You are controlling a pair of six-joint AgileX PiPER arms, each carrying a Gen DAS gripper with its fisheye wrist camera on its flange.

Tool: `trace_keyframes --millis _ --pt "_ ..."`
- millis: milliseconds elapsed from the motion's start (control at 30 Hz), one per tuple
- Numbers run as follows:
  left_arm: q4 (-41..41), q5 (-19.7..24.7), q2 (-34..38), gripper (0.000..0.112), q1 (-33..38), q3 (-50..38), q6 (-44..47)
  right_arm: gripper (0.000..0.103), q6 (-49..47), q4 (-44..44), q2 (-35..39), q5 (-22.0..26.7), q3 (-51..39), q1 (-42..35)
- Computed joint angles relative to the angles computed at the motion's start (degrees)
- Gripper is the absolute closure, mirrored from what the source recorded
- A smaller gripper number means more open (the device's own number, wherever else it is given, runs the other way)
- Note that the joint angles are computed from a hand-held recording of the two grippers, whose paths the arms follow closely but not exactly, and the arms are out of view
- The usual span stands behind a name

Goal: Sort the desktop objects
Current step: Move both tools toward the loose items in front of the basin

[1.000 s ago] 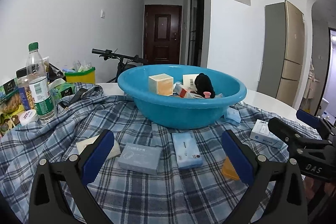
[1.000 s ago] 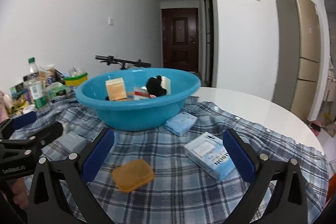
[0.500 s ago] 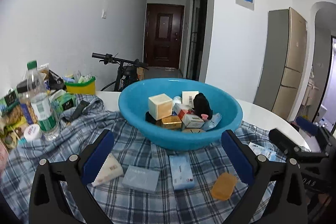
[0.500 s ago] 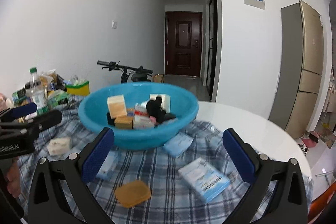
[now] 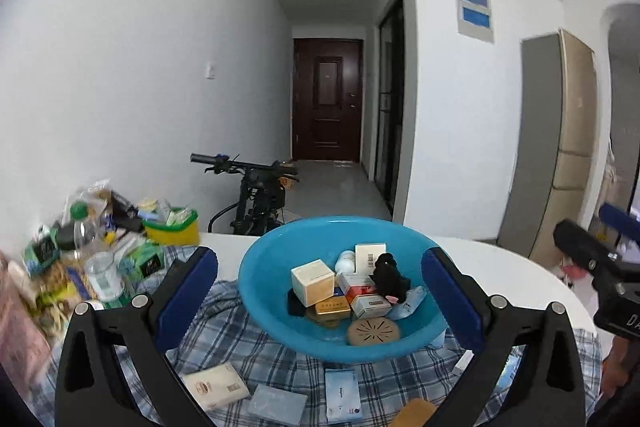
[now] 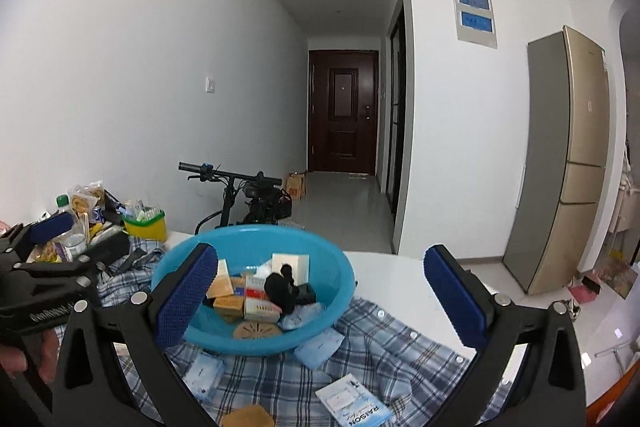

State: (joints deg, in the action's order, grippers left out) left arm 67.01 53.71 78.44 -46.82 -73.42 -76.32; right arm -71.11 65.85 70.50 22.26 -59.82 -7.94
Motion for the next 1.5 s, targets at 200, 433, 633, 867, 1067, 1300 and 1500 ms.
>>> trace_keyframes --millis 200,433,633,867,1067,1300,1500 --pt "-1.59 0.60 2.68 0.009 -0.73 -6.53 8.90 0.000 2.67 -0.94 0.47 0.88 -3.25 -0.41" --pt "-9.66 -2.82 2.59 0.009 3.67 -9.58 13.97 0.000 5.11 -4.88 1.49 -2.59 -4.72 1.28" --pt "-12.76 -0.48 4.38 0.009 4.87 -11.88 17.55 0.000 18.75 -19.21 4.63 1.48 -8.81 2.52" --pt "-23.92 1.43 7.86 0.009 9.10 -13.88 25.71 0.000 27.75 -31.62 8.35 3.64 -10.09 4.90" --pt "-27.26 -1.76 7.81 0.009 11.19 -9.63 25.56 0.000 27.18 -30.81 9.71 6.33 -9.25 3.83" --pt "-30.52 -4.91 6.79 0.009 11.99 -4.16 26.96 0.001 24.89 -28.25 10.79 7.90 -6.70 2.95" --pt "-31.76 -6.66 6.06 0.009 12.45 0.68 25.18 0.002 23.87 -27.89 11.46 7.81 -4.22 3.52"
